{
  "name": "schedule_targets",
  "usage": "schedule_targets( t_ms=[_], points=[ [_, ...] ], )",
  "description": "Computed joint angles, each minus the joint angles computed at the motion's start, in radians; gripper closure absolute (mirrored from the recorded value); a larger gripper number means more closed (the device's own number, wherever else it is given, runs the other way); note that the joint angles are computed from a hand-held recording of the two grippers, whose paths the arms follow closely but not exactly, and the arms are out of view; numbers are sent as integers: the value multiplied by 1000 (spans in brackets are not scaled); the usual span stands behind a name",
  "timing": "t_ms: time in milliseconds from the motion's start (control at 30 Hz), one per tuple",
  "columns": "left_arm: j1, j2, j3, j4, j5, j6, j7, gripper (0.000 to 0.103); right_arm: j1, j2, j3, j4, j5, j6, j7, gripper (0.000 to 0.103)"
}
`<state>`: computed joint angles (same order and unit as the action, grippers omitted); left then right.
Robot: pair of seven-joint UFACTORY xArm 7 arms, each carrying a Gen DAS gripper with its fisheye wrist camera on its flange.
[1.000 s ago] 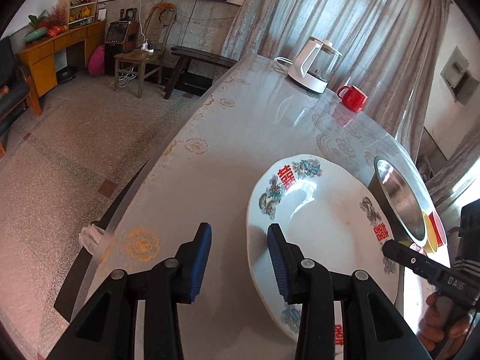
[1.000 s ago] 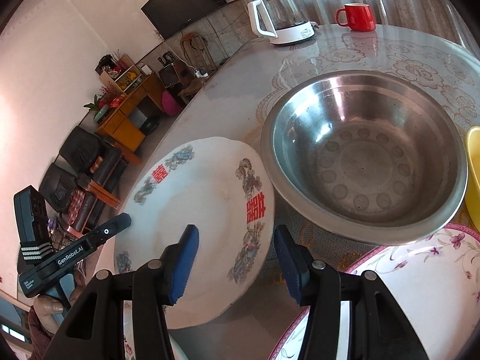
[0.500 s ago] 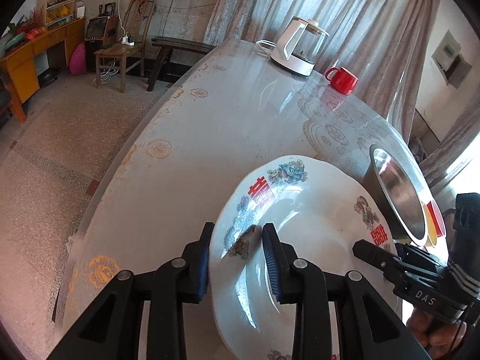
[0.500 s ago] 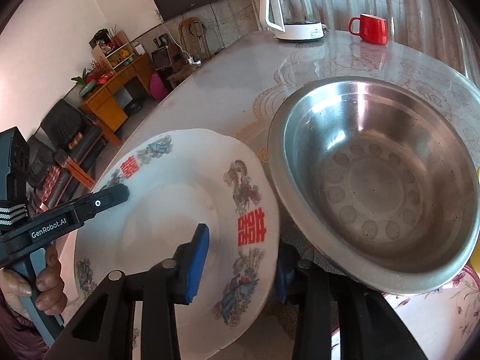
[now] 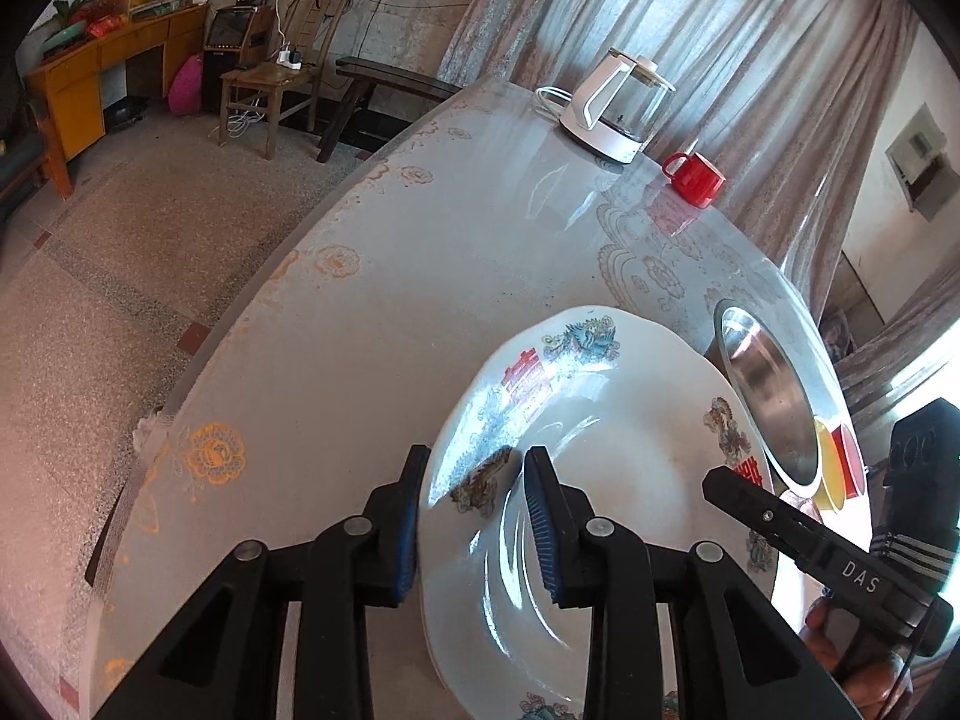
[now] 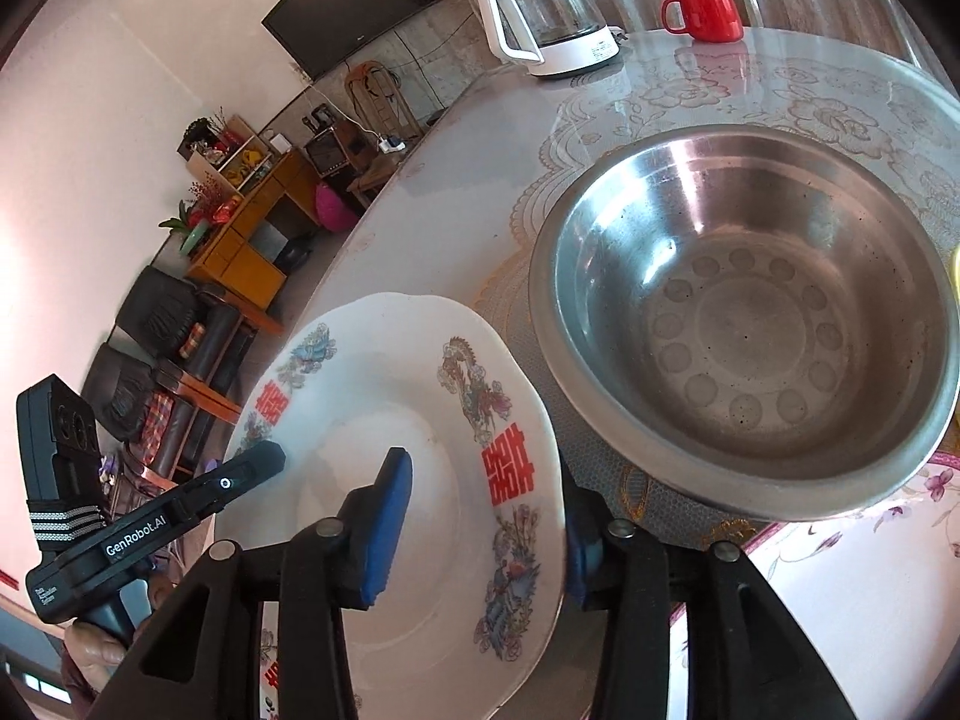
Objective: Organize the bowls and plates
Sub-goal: 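Lift the double-happiness plate and carry it over the purple-floral plate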
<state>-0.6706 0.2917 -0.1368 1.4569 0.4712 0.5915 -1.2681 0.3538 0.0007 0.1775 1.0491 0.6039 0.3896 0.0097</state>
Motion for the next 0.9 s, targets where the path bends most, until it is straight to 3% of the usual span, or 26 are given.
schedule_targets(
  t_ms=[233,400,567,733,900],
  points=[
    [-50,-16,1,11,78,37,-86,71,13,-91,-2,-100,-85,-66,79,57],
    [-70,-17,-26,33,93,69,-108,71,48,-178,-46,-172,-9,-84,39,57],
    [-116,11,-42,84,97,95,-128,72,73,-302,-81,-296,24,-113,77,55],
    [-177,70,-44,177,99,128,-119,72,50,-453,-84,-421,-75,-123,186,52],
    [-231,155,-42,289,51,146,-62,72,36,-603,-140,-533,-141,-91,253,52]
  ],
)
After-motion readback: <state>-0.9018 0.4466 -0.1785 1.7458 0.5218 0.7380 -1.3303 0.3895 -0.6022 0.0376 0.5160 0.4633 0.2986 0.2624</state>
